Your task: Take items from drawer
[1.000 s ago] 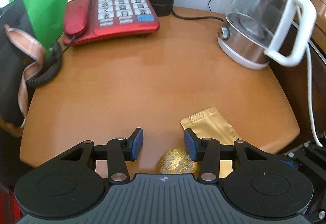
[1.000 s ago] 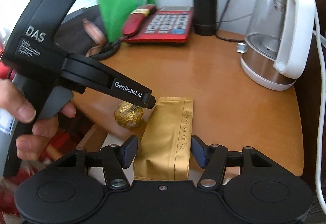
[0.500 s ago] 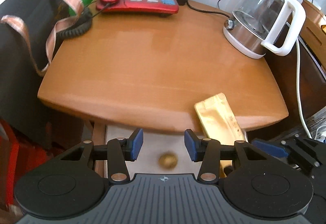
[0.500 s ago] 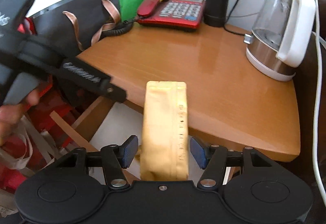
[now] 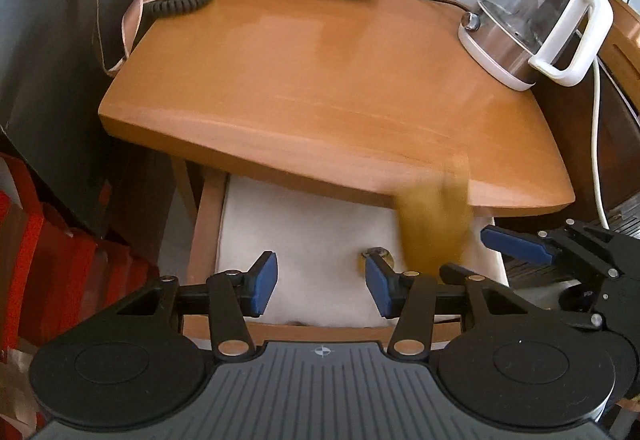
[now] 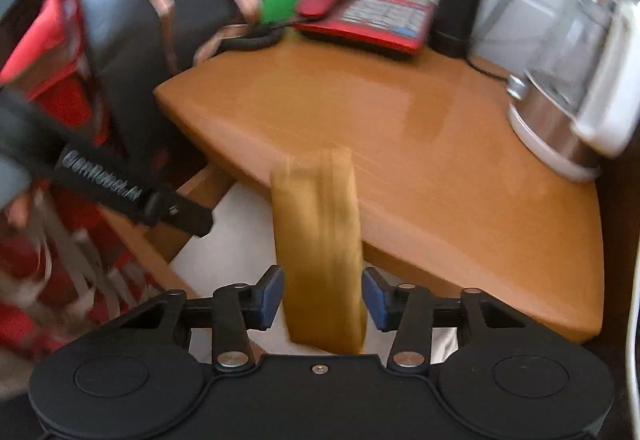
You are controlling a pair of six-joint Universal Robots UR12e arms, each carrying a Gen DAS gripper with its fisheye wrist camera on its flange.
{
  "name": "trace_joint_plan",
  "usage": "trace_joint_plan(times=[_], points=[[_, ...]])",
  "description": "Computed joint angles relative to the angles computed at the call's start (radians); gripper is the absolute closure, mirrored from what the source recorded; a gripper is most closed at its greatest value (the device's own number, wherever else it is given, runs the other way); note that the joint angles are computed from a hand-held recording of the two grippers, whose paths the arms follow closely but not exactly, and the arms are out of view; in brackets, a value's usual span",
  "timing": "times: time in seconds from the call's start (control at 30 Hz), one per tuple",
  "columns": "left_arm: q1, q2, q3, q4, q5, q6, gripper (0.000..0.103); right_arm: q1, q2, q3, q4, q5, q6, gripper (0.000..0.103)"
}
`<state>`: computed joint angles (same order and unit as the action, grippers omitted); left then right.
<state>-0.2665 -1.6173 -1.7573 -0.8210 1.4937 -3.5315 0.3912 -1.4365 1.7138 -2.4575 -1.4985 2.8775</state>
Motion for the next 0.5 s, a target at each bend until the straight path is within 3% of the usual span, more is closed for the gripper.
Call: trace_joint_plan(times=[0.13, 0.3, 0.5], points=[[0.001, -0.002, -0.001, -0.011, -0.007, -0.002, 0.051, 0.003, -0.004, -0.001, 0.021, -0.007, -0.034, 0.063], [-0.005, -0.005, 0.001, -0.021, -0.007, 0.007, 0.051, -0.002, -0.017, -0.002, 0.048, 0.004, 0.072, 0.053], [-0.018, -0.004, 0.001, -0.036, 0.009, 0.017, 0.046, 0.004, -0.036, 0.012, 0.069, -0.009, 0.197, 0.052]])
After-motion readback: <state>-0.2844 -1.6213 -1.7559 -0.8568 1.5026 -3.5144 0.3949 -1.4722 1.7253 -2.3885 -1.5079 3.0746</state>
